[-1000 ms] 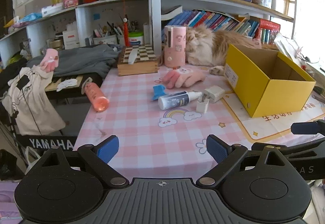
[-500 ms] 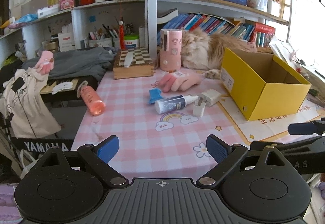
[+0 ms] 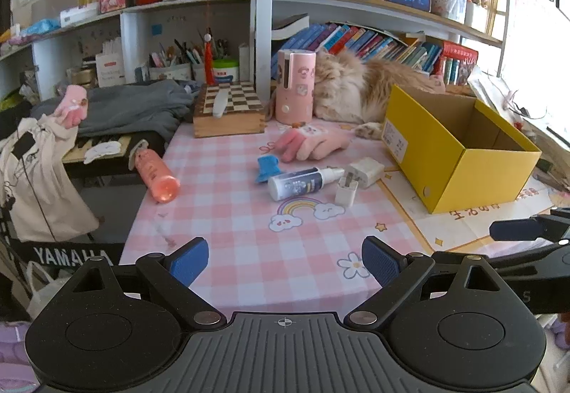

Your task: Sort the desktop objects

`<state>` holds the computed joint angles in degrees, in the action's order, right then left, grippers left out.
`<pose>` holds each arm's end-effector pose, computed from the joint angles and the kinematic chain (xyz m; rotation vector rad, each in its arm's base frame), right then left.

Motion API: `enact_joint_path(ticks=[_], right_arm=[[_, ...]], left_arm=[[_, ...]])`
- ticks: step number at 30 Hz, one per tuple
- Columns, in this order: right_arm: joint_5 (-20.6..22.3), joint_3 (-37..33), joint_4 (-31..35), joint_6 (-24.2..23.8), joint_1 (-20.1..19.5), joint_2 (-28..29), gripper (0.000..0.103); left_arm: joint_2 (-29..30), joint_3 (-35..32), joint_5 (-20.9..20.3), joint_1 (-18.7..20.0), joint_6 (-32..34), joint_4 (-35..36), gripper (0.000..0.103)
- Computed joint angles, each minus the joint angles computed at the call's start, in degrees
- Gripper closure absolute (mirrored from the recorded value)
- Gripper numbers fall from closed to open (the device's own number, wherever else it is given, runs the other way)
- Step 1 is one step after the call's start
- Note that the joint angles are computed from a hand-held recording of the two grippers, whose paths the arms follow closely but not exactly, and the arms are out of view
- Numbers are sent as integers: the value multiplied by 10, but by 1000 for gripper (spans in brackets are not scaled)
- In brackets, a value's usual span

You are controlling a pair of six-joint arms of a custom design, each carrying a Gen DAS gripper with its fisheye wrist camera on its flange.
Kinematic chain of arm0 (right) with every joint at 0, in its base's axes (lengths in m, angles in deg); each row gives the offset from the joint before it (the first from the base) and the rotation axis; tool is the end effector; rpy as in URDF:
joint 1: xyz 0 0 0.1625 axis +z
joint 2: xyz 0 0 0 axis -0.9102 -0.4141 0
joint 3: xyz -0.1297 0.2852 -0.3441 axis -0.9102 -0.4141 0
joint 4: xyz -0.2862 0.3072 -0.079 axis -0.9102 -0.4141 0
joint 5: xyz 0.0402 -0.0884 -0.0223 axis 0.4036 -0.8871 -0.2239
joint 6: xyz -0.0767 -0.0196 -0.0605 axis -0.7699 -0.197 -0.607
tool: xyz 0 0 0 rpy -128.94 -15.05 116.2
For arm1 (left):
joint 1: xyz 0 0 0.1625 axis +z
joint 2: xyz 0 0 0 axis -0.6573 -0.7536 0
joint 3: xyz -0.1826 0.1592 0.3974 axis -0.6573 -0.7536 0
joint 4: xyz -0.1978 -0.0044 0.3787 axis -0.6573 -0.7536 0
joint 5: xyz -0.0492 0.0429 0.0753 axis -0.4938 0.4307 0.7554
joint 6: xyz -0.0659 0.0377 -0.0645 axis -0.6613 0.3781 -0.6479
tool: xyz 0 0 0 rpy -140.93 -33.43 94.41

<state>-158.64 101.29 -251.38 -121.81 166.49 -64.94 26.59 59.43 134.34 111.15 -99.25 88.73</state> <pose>0.2431 -0.8177 0.0172 0.6424 -2.2544 0.8859 -0.0873 -0.8075 0.1625 0.5369 2.1976 -1.0955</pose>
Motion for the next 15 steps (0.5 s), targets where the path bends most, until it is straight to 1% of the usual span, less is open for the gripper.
enact_joint_path(ticks=[10, 15], right_arm=[[-5, -19, 17, -7, 0, 9, 24], [3, -49, 42, -20, -2, 22, 29]], left_arm=[[33, -67, 8, 9, -22, 55, 8], [65, -129, -3, 14, -33, 94, 8]])
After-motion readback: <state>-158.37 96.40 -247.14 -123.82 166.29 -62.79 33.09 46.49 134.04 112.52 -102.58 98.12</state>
